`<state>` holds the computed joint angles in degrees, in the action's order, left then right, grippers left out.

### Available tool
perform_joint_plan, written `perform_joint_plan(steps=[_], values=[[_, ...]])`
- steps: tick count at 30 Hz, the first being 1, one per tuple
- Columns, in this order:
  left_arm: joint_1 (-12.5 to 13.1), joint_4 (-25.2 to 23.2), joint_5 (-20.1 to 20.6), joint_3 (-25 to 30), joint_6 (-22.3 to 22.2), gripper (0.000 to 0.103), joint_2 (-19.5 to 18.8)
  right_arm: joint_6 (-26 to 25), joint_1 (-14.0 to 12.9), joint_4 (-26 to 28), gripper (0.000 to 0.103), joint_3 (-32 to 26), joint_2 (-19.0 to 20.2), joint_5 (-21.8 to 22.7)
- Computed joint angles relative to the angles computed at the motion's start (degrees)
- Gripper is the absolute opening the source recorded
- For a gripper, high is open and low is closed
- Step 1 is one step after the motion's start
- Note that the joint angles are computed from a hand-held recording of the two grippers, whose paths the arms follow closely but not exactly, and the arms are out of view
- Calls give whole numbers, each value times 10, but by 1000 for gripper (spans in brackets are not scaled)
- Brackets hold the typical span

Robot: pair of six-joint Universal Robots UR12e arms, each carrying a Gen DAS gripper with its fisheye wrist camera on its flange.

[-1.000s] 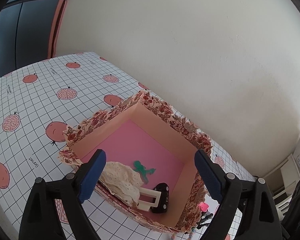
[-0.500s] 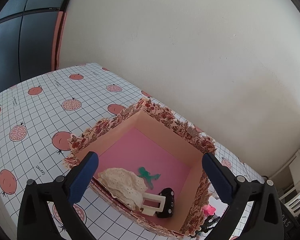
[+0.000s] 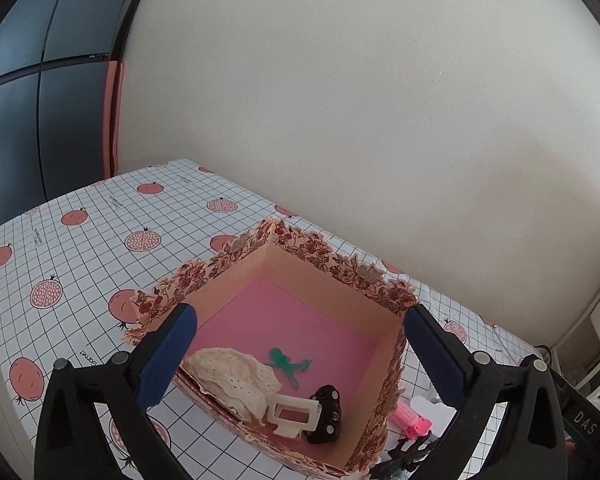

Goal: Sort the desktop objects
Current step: 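Withdraw both tools from the box toward the black toy and bracelet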

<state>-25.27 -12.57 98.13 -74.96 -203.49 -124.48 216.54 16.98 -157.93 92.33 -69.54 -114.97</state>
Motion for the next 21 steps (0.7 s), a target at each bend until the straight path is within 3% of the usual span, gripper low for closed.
perform_joint_plan(steps=[7, 13, 21], values=[[-6, 35, -24, -3, 11, 103, 0, 7, -13, -9, 103, 21, -19, 33], [-22, 74, -14, -1, 62, 103, -7, -4, -23, -40, 103, 43, -37, 63], [-30, 62, -83, 4, 70, 103, -5, 10, -36, -69, 103, 74, -61, 64]])
